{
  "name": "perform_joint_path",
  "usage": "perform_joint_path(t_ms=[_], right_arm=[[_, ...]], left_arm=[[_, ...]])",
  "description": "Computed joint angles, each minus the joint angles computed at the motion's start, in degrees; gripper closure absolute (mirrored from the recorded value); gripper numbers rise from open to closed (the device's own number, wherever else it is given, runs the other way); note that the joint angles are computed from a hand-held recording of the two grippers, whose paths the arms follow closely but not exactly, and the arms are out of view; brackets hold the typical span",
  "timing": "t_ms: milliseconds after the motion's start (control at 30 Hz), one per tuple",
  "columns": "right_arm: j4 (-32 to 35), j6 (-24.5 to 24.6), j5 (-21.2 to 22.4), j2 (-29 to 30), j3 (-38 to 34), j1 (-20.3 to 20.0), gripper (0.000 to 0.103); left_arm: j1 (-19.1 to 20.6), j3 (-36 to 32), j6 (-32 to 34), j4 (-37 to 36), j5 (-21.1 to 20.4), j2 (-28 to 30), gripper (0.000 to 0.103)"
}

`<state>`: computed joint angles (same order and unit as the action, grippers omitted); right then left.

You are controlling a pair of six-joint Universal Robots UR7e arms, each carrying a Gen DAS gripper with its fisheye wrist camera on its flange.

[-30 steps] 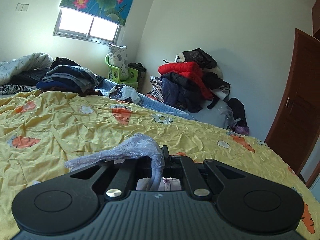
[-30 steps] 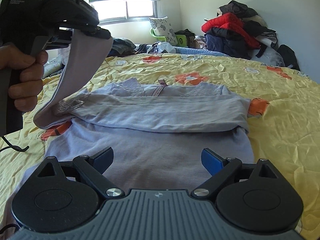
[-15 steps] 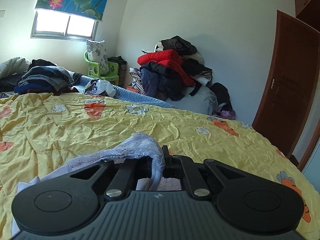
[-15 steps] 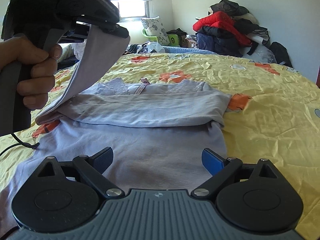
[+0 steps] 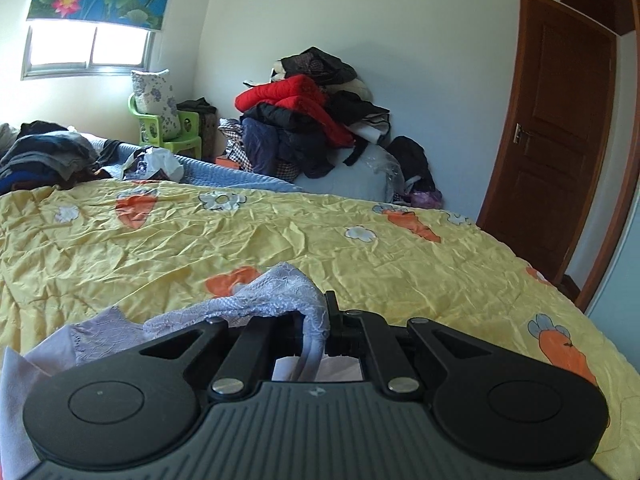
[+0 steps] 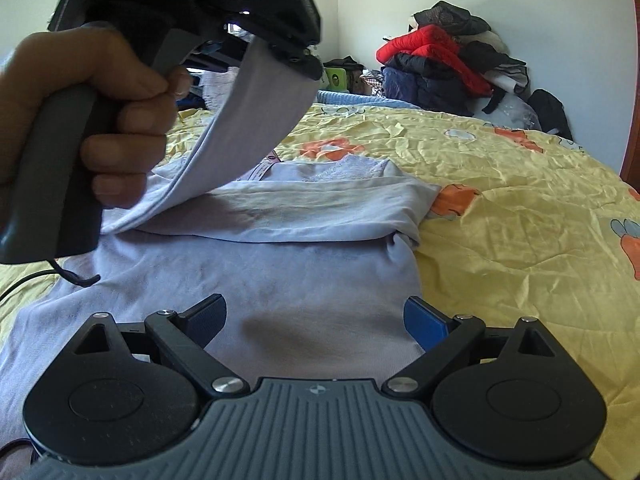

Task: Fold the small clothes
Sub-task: 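Lift and fold the held sleeve across the top's body with the left gripper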

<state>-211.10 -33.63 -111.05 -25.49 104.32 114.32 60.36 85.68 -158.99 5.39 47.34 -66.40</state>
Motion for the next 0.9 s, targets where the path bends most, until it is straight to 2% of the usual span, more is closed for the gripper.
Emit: perform_joint_path(t_ms=[200, 467, 667, 833, 900], right_arm=[[-0.88, 0.22, 0.07, -0.25, 0.59, -0.36, 0.008], [-1.62, 1.20, 0.11, -0.97, 1.61, -0.84, 0.008], [-1.38, 3.06, 0.58, -1.52, 2.14, -1.35, 0.008], [-0.97, 3.57, 0.62, -1.64, 2.20, -1.49, 0.007], [-0.79, 3.76, 0.54, -1.66, 2.21, -1.51, 0.007]], left_arm=[[0.17, -1.61, 0.06, 1.49, 0.24, 2.31, 0.098], [0.76, -4.77, 3.33, 2.56, -0.91, 6.58, 0.098], [0.98, -10.14, 6.58, 7.72, -3.56, 11.64, 0.097], [1.14, -14.43, 2.86, 14.94, -2.66, 14.80, 0.096], [0.88, -14.76, 3.45, 15.53, -3.00, 15.47, 0.094]])
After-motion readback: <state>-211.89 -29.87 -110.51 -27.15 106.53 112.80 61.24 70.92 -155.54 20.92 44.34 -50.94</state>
